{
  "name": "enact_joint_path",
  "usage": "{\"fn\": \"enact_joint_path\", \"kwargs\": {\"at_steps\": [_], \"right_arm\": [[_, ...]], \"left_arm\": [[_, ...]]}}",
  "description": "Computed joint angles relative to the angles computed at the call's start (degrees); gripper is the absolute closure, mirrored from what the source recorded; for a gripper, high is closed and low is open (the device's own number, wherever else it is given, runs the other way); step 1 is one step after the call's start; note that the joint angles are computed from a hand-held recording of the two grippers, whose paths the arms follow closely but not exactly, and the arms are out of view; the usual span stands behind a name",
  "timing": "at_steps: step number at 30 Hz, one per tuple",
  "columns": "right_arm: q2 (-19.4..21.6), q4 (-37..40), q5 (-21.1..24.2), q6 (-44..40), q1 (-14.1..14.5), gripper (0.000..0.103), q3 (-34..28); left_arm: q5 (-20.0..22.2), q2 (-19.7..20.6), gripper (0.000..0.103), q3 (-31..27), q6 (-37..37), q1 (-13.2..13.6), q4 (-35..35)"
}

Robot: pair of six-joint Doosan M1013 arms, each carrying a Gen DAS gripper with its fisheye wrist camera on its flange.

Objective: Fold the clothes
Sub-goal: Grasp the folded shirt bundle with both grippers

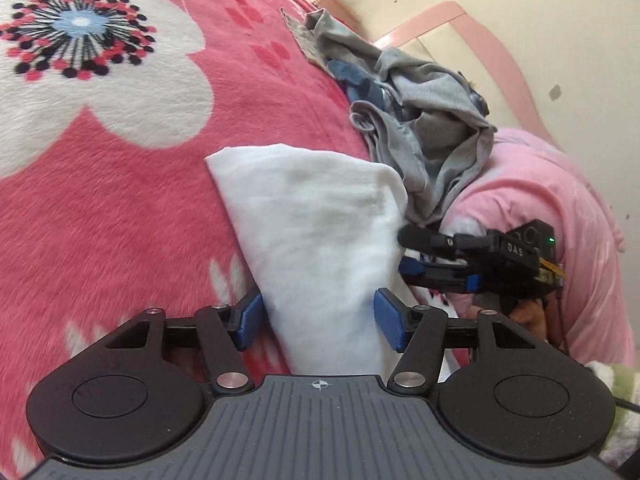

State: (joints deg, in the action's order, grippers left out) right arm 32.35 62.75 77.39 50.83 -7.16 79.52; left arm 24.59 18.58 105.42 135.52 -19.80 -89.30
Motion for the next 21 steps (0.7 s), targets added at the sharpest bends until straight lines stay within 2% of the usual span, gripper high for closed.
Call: {"fn": "enact_joint_path", "kwargs": {"at_steps": [1, 6, 11, 14, 16, 18, 20, 21], "right_arm": [[-0.22, 0.13, 0.28, -0.28, -0.24, 0.038, 0.02], [-3.65, 0.36, -5.25, -2.98, -1.53, 0.035, 2.67], [-1.50, -0.83, -10.23, -3.77, 0.93, 0.030, 0.71], [-0.74, -1.01, -9.31, -5.76, 1.79, 0.024, 0.81], [-0.78, -1.11, -5.71, -5.96, 1.32, 0.024, 1.14], [-0.29, -0.28, -0.06, -4.75, 0.25, 0.025, 1.23], [0.15, 0.35, 2.47, -4.44, -0.02, 0.028, 1.02], [0.65, 0.34, 2.77, -3.75, 0.18, 0.035, 0.43]], "left_arm": [[0.28, 0.14, 0.047, 0.06, 1.56, 0.10, -1.19], [2.56, 0.21, 0.050, 0.67, 4.39, 0.95, -4.43], [4.41, 0.85, 0.049, 0.73, 5.57, 1.69, -7.84], [3.94, 1.09, 0.049, 0.71, 6.90, 1.57, -9.83], [3.41, 1.10, 0.049, 0.65, 7.42, 1.36, -10.02], [2.80, 0.97, 0.049, 0.75, 8.33, 1.12, -10.25], [1.92, 0.81, 0.051, 0.92, 9.52, 0.79, -10.88], [1.43, 0.74, 0.052, 1.01, 10.14, 0.62, -11.28]]}}
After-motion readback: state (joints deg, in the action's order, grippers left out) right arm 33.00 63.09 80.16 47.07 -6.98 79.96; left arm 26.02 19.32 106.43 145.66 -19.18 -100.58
